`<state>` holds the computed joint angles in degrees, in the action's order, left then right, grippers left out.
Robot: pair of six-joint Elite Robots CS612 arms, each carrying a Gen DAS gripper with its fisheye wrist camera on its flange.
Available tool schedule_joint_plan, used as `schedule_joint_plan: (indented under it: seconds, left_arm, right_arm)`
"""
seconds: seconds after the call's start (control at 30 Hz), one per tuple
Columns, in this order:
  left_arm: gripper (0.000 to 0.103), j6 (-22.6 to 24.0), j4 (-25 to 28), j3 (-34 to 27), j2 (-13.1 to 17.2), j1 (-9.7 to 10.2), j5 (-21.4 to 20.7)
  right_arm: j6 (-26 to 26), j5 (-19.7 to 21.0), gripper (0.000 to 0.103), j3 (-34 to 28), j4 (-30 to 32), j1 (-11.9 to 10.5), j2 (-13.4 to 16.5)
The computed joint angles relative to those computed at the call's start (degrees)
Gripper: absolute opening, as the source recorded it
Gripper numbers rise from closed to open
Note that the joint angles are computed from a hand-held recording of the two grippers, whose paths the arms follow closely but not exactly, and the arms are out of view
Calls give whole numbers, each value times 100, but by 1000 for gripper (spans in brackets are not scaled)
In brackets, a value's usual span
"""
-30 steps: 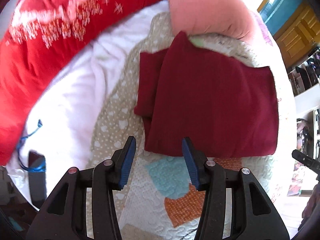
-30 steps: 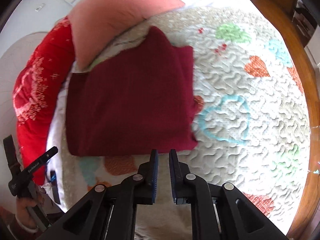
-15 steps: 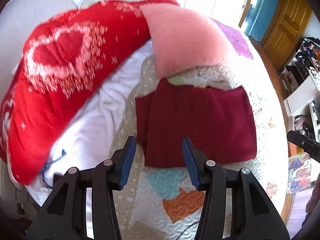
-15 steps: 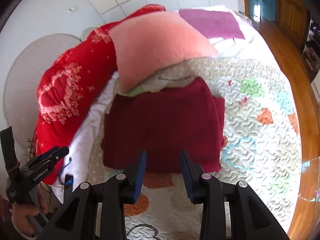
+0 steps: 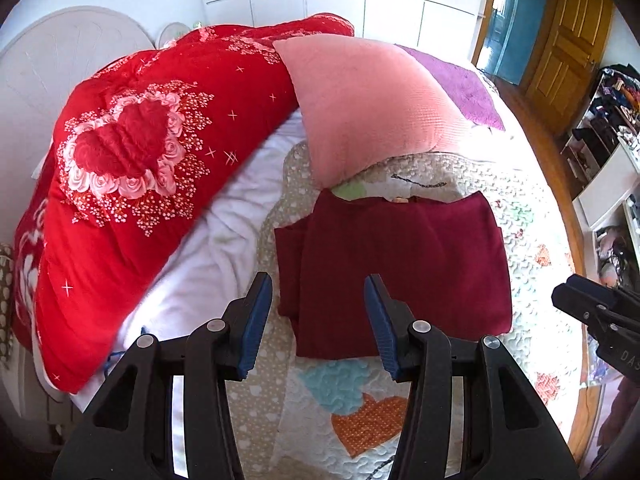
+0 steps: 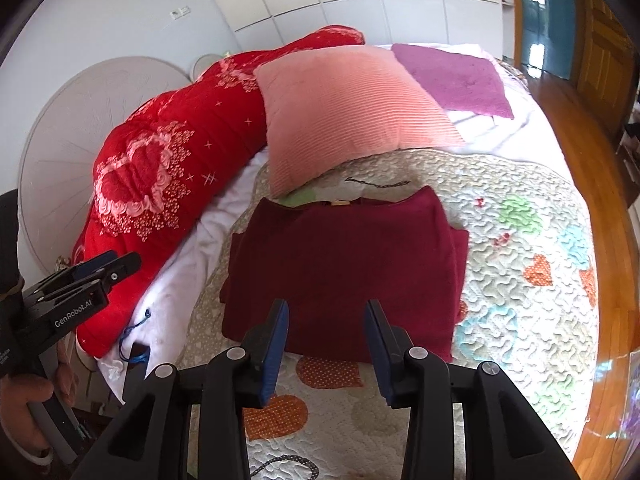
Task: Fold small clothes
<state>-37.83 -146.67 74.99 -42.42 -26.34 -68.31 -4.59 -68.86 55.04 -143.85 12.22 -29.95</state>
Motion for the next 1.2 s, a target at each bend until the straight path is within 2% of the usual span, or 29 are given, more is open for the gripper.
schedule_joint_plan:
  seconds: [0.17, 0.3, 0.67, 0.83, 1.0, 1.2]
  left_arm:
    - [47, 15, 123, -159, 105, 12, -119]
    - [47, -28, 320, -320, 207, 35, -227]
    - [47, -183, 435, -375, 333, 66, -411]
    - [47, -379, 518, -422, 490, 146, -688]
    - [47, -510, 669, -532, 696, 202, -818]
    - [47, -890, 655, -588, 908, 331, -1216]
  right_arm:
    - [-133, -23, 43, -183, 116, 40, 103]
    - [-202, -56, 43, -293, 173, 56, 169]
    - [-363, -111, 43, -656, 625, 74, 385]
    - [-507, -181, 43, -1030, 996, 109, 648]
    - [-347, -212, 43, -1493, 1445, 104, 974]
    - [-296, -207, 43, -2002, 1872, 124, 1343]
